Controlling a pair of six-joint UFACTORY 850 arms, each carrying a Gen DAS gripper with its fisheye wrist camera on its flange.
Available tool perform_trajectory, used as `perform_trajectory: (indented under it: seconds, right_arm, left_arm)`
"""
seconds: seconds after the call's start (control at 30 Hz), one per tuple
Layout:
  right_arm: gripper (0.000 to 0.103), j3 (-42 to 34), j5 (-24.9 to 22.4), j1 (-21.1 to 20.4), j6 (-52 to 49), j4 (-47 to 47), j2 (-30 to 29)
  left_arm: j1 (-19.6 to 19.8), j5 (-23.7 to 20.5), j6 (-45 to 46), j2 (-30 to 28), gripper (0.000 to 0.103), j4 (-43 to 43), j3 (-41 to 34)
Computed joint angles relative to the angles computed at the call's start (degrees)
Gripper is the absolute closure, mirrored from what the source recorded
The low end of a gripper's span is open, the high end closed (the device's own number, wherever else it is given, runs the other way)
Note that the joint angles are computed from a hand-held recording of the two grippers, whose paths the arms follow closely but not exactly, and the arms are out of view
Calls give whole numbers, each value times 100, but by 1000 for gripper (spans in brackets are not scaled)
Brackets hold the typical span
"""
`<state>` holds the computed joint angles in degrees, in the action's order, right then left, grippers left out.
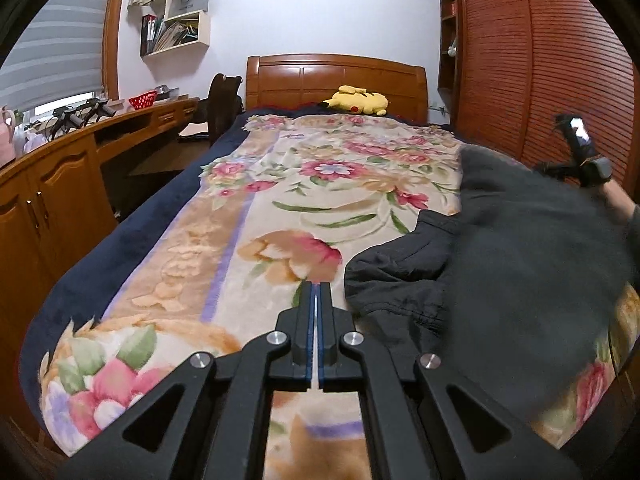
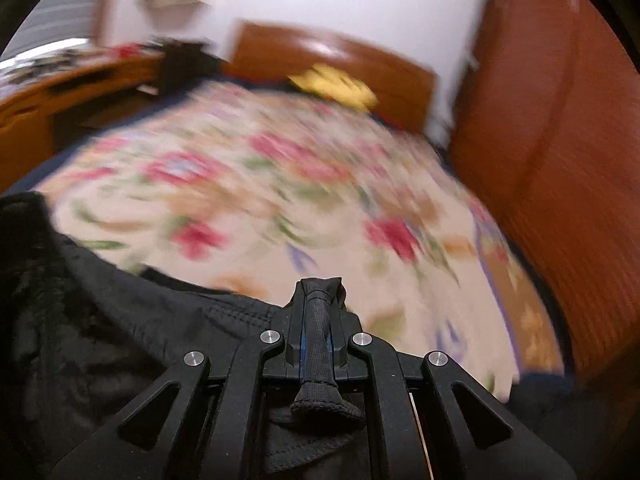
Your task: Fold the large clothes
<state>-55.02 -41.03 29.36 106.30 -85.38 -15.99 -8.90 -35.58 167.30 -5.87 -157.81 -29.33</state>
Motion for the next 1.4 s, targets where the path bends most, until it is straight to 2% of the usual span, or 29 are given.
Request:
perform_trajectory:
  seconds: [0.03,0.1,0.13,0.2,0.23,0.27,0.33,0.5,0.6,0.73,0.97,1.13,1.23,1.4]
  right_arm:
    - [96,-24,123,-149,-76,189,-108]
    - [92,44,669,-406,-338,500,-219]
    - [88,105,712,-427,-413,534,-261]
    - [72,344,652,-367,-221,301,-199]
    - [55,485,746,-358,-102,185,-100]
    - [44,645,795,-334,64,58,25]
    - [38,875,688,-249,328,-174,227]
    - [36,1200,-13,210,723,-506,666]
    - [36,1291,-52,427,1073,-818,845]
    - [36,1152,452,631,1236,-1267,735]
    - [36,246,1337,846,1424,-1916,-183]
    - [36,-513,2036,745,1259,-1940,-845]
    - [36,-1050,2335,655,463,-1182,-1344]
    - [36,-1447,2814,453,-557,20,-1806]
  left_arm:
    - [-27,12,-18,-13,103,50,-7]
    - [-75,36,-151,-33,99,280,-27]
    - [-107,66,-201,-49,96,388,-48]
    - [-256,114,-157,-62,92,410,-67]
    - [-332,128,-126,-62,88,403,-76]
    - [-401,120,-99,-55,84,394,-72]
    - [-511,84,-138,-59,80,445,-77]
    - [-653,19,-281,-109,71,492,-57]
    - [-717,-2,-118,-160,69,332,-32]
    - [-731,-42,-76,-248,68,301,1]
    - [-681,-124,313,-315,65,75,120]
    - [-515,-230,361,-344,64,194,205]
    - [-395,-309,265,-373,63,359,252]
    - [-270,-432,148,-431,62,586,305]
